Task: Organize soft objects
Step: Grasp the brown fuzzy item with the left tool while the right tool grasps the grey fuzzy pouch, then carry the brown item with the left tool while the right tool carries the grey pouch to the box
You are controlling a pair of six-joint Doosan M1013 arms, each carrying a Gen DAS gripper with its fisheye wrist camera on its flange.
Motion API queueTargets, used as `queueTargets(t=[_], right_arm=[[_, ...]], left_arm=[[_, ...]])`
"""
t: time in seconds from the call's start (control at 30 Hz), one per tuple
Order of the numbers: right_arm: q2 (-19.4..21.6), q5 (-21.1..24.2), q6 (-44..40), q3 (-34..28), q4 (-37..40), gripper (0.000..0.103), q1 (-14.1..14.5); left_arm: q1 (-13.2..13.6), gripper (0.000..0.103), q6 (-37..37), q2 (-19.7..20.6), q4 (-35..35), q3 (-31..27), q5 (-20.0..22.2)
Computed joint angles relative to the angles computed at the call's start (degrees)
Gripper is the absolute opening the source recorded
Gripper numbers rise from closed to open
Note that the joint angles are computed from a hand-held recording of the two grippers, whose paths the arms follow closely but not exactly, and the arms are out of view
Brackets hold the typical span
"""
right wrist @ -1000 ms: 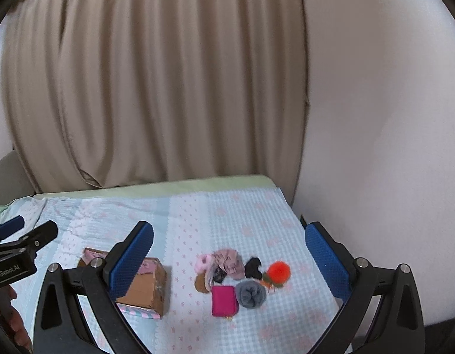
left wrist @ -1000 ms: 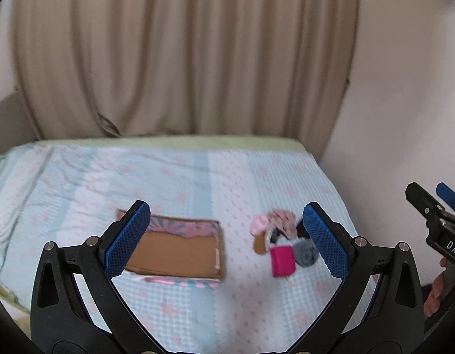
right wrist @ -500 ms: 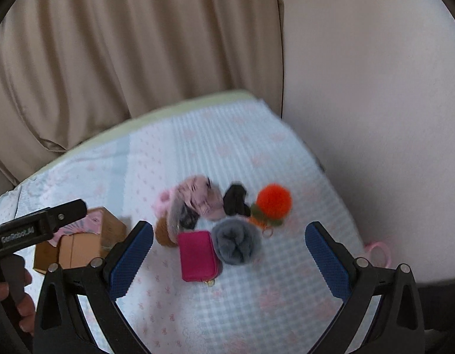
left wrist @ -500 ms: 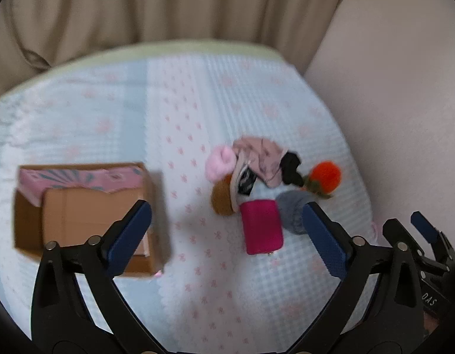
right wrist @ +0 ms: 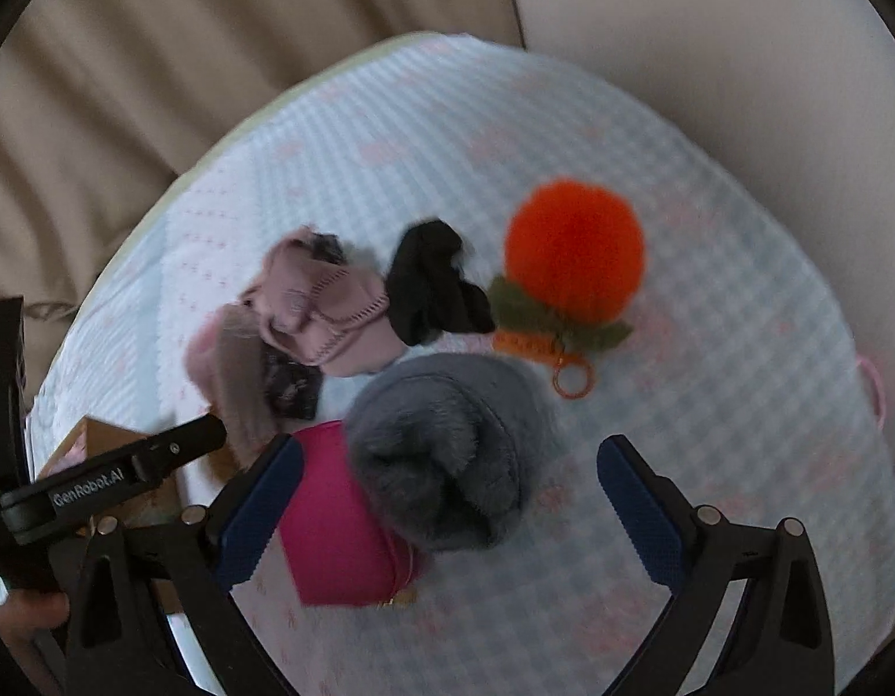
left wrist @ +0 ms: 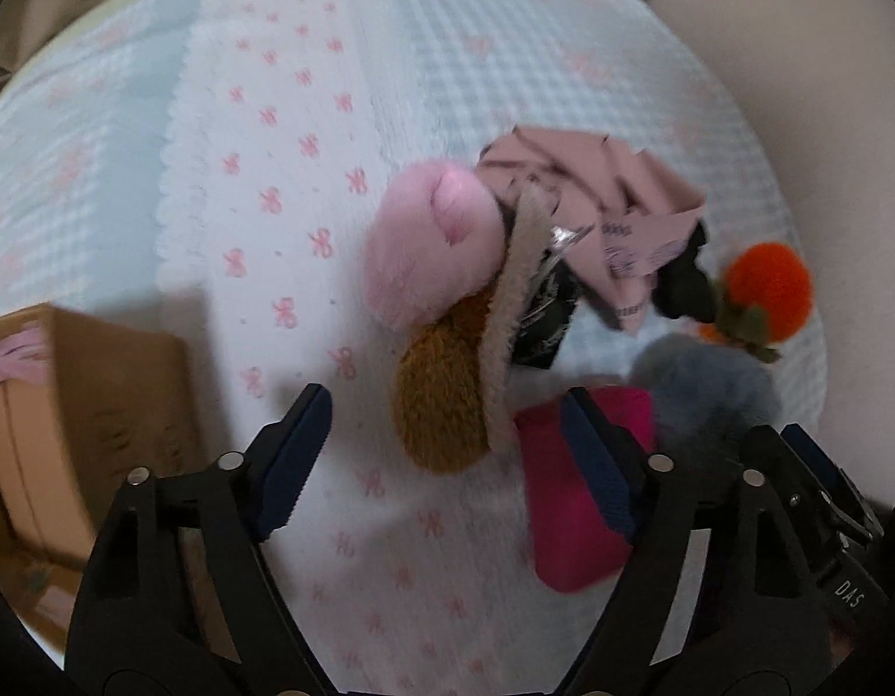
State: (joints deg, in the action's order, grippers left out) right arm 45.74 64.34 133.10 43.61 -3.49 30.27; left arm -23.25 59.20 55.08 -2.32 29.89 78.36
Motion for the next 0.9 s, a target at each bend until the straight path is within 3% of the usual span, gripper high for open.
queueTargets(t=[0.13, 0.3, 0.4, 0.67, 0.9], right_arm=[[1.0, 0.2, 1.8, 0.0, 2.1, 0.097, -0.5], [1.2, -1.6, 3.3, 0.6, 5.0, 0.089, -1.2], [1.8, -2.0, 2.5, 0.1, 7.7, 0.075, -1.6], [2.1, -0.9, 1.6, -0.9, 7.6, 0.051, -1.4], [0.7, -1.5, 2.1, -0.3, 5.3, 0.047, -0.9]], left_arm=[[0.3, 0.072, 1.0, 2.3, -1.3, -2.1, 1.2], [0.7, 0.041, 1.7, 4.1, -3.0, -4.1, 2.4], [1.0, 0.038, 1.2, 4.1, -5.3, -3.5, 1.9], [0.8, 0.034, 1.6, 2.3, -4.5, -0.6, -0.1], [0.1, 0.034, 2.0, -0.1, -3.4, 1.6, -2.0]])
